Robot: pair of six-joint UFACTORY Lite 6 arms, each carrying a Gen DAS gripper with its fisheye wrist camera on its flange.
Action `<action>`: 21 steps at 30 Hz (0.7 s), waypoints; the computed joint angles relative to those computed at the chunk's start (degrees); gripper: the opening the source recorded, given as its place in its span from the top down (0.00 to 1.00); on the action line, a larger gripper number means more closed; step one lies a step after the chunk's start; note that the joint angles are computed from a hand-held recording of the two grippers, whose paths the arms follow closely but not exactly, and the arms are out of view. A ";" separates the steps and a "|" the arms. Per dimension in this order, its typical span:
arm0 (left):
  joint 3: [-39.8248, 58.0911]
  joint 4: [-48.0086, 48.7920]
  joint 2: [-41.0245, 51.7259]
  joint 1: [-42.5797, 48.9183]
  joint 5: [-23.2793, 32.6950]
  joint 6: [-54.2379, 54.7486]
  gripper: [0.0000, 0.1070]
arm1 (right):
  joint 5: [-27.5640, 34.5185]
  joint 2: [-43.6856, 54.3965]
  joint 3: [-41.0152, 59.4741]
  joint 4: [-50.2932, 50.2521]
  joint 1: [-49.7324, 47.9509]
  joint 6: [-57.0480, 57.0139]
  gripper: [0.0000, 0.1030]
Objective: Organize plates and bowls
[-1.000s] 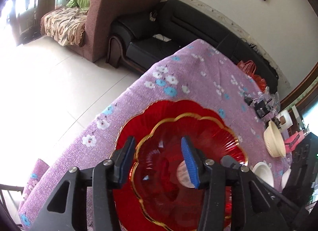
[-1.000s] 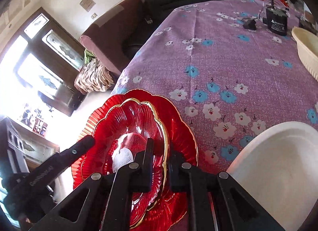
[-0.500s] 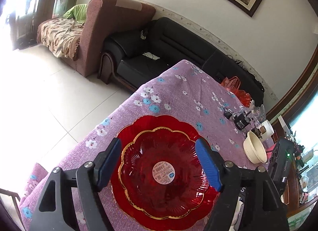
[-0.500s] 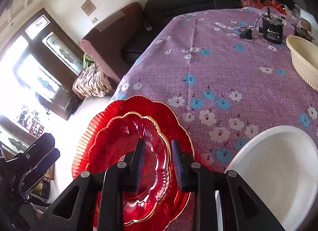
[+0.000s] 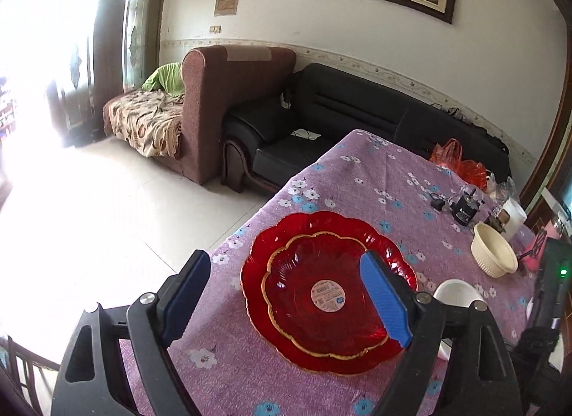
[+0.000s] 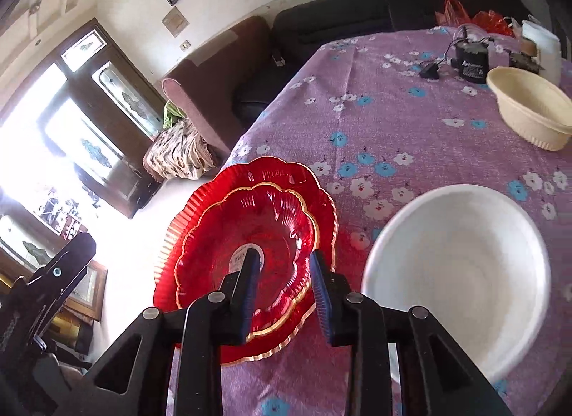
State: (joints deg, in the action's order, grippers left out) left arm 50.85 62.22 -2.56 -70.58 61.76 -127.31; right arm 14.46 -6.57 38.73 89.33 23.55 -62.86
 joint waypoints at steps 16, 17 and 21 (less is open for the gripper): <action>21.42 -5.18 20.15 -7.62 3.96 7.42 0.20 | 18.42 -32.46 -22.87 -21.05 -35.97 2.90 0.56; 23.56 -5.65 21.90 -7.73 4.16 8.54 0.20 | 20.60 -32.09 -23.13 -20.94 -40.00 0.63 0.56; 30.20 -6.78 27.28 -8.21 5.45 12.09 0.20 | 25.25 -28.78 -22.81 -19.53 -49.94 -6.81 0.56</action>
State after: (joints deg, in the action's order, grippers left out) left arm 81.05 55.44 24.72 -78.79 67.21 -115.22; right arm 39.71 -35.35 15.92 69.80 -26.39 -69.67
